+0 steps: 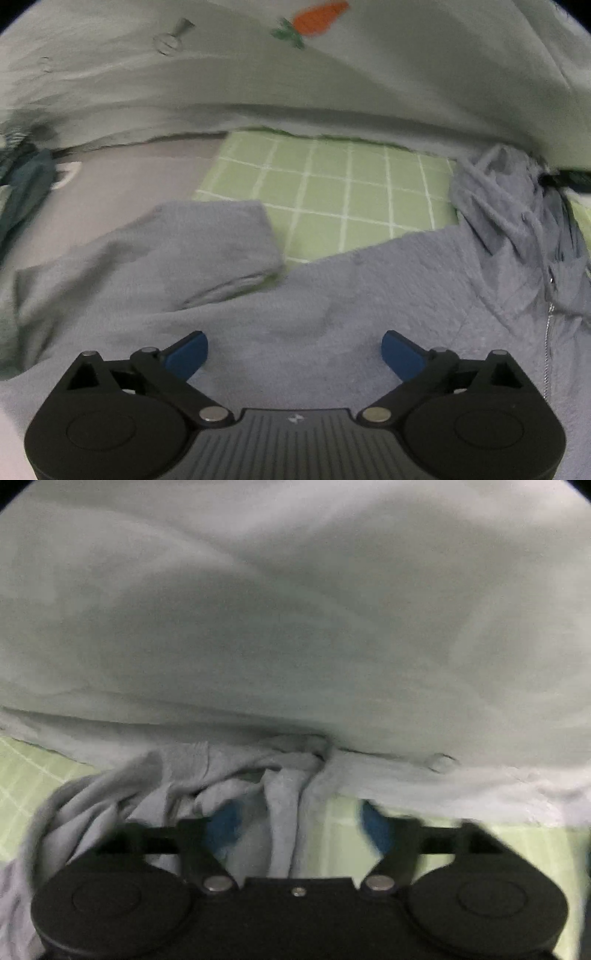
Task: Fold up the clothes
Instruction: 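Release the hem and smooth the hoodie body with the right gripper, then grasp the grey hoodie sleeve cuff with the left gripper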
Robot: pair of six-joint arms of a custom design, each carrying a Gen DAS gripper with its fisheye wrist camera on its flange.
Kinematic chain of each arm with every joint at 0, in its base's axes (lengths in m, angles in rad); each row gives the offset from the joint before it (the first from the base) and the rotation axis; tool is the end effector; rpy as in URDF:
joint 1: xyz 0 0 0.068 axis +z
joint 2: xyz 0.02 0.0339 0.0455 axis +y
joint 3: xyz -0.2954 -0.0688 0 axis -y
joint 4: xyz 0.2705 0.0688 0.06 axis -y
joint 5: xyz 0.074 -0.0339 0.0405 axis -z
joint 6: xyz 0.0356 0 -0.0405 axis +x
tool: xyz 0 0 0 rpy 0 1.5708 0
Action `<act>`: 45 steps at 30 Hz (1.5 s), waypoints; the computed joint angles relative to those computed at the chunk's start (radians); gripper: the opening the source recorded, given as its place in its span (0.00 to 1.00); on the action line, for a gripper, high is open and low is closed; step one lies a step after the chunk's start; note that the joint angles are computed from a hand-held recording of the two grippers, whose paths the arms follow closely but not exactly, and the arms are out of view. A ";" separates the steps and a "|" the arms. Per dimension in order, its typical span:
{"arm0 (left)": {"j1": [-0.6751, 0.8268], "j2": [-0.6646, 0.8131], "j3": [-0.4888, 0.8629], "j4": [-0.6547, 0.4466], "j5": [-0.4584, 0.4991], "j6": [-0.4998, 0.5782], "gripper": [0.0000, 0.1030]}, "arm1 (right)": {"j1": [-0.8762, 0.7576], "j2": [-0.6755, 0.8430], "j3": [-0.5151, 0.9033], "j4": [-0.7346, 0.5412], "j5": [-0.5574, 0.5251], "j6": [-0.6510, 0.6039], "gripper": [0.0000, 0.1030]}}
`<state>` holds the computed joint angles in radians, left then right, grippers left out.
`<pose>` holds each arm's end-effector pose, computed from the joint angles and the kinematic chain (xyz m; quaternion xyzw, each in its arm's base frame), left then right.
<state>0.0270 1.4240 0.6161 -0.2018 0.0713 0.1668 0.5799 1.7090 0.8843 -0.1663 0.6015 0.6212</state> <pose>0.2653 0.0046 0.1589 0.0769 0.9573 -0.0073 0.2787 0.2996 0.1722 0.1617 0.1036 0.9133 -0.0799 0.3857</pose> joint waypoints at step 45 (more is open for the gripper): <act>0.427 -0.489 -0.263 -0.295 0.386 0.921 0.29 | 0.911 0.264 0.352 -0.920 -0.063 1.437 1.00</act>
<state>0.4541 0.9350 0.3531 -0.4965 0.4576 1.0882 1.4906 1.9728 1.2367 -1.0860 0.5383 2.0583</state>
